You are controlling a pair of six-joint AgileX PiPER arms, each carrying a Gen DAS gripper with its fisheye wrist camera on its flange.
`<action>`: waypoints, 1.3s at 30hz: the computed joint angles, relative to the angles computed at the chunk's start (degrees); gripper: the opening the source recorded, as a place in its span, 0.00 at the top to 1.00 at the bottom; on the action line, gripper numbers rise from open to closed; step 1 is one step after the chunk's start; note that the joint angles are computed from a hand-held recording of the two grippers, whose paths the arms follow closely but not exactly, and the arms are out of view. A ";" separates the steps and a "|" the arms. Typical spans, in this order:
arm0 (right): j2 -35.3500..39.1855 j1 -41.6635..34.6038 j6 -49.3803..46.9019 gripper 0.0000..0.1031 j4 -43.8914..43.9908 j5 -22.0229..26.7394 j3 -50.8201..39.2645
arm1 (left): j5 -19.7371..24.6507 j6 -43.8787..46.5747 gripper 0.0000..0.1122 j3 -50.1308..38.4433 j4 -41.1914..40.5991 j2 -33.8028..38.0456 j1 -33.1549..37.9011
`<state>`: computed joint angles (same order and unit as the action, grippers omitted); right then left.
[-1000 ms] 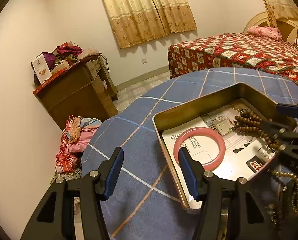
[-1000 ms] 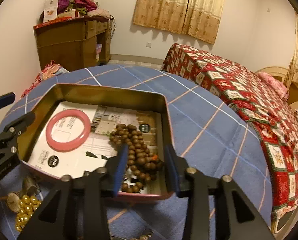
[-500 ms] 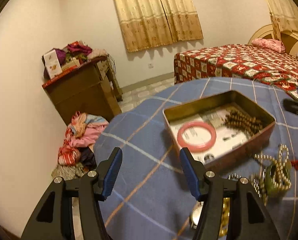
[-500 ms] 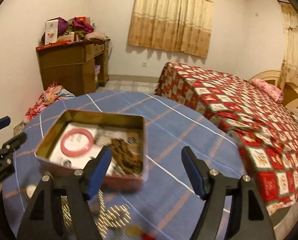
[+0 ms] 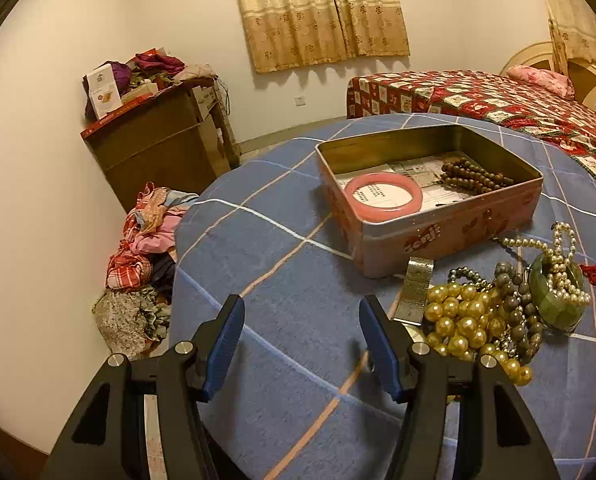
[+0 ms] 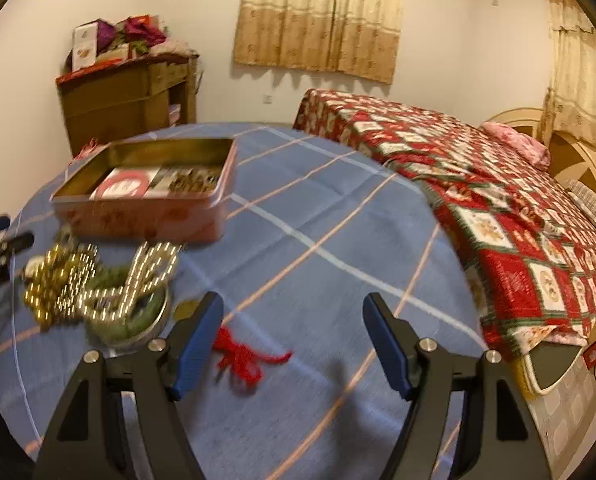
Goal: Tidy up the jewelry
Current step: 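Grasp the red tassel cord with the right gripper, then grasp the silver watch by its metal band with the left gripper while the right holds the cord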
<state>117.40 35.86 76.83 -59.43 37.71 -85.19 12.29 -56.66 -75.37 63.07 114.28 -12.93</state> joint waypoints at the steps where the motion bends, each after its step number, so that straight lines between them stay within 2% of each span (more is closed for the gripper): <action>1: -0.20 0.19 0.63 0.28 -0.62 -0.54 0.96 | -0.31 -1.04 0.46 0.43 0.78 -0.25 0.17; 3: -0.08 0.40 0.25 0.28 -0.60 -2.49 1.93 | 0.07 -1.30 0.46 0.58 0.84 -0.25 0.23; 5: 1.30 0.60 -2.71 0.28 0.78 -2.35 0.64 | 0.47 -0.96 0.46 0.50 0.45 -0.08 0.14; 7: 1.91 0.36 -4.45 0.30 1.95 -2.71 0.35 | 0.49 -1.71 0.46 0.67 1.29 -0.12 0.07; 8: 2.12 0.01 -5.34 0.34 2.84 -3.20 0.24 | 0.41 -2.30 0.46 0.71 1.98 -0.09 0.04; 10: 1.78 -0.58 -5.11 0.45 2.87 -4.80 1.34 | 0.12 -2.96 0.46 0.81 2.66 -0.04 0.06; 11: 1.65 -0.76 -4.92 0.55 2.74 -5.48 1.73 | 0.09 -2.41 0.46 0.71 2.05 0.05 0.03; 12: 1.58 -0.69 -4.20 0.70 2.13 -6.06 2.22 | 0.03 -1.69 0.46 0.63 1.31 0.12 0.09; 14: 1.56 -0.82 -5.58 0.91 3.13 -7.01 2.25 | -0.01 0.07 0.46 0.30 -0.57 0.26 0.22; 18: 2.03 0.04 -4.56 0.93 1.67 -5.71 1.79 | -0.88 2.58 0.46 0.23 -3.71 -0.15 0.80; 22: 1.60 0.20 -0.54 0.93 -1.45 -3.87 1.71 | -1.89 13.29 0.46 -0.63 -15.39 -0.36 1.33; 26: 1.73 -0.65 0.36 0.93 -1.86 -2.76 -0.58 | -1.04 23.67 0.46 -3.22 -25.51 0.50 0.54; 30: 3.81 -1.01 -2.65 0.93 0.79 -2.59 -5.14 | -0.71 27.82 0.46 -5.08 -28.64 1.44 -0.92; 39: 5.70 -0.64 -6.63 0.93 3.80 -1.95 -8.65 | 1.90 48.42 0.46 -10.53 -48.89 4.77 -1.97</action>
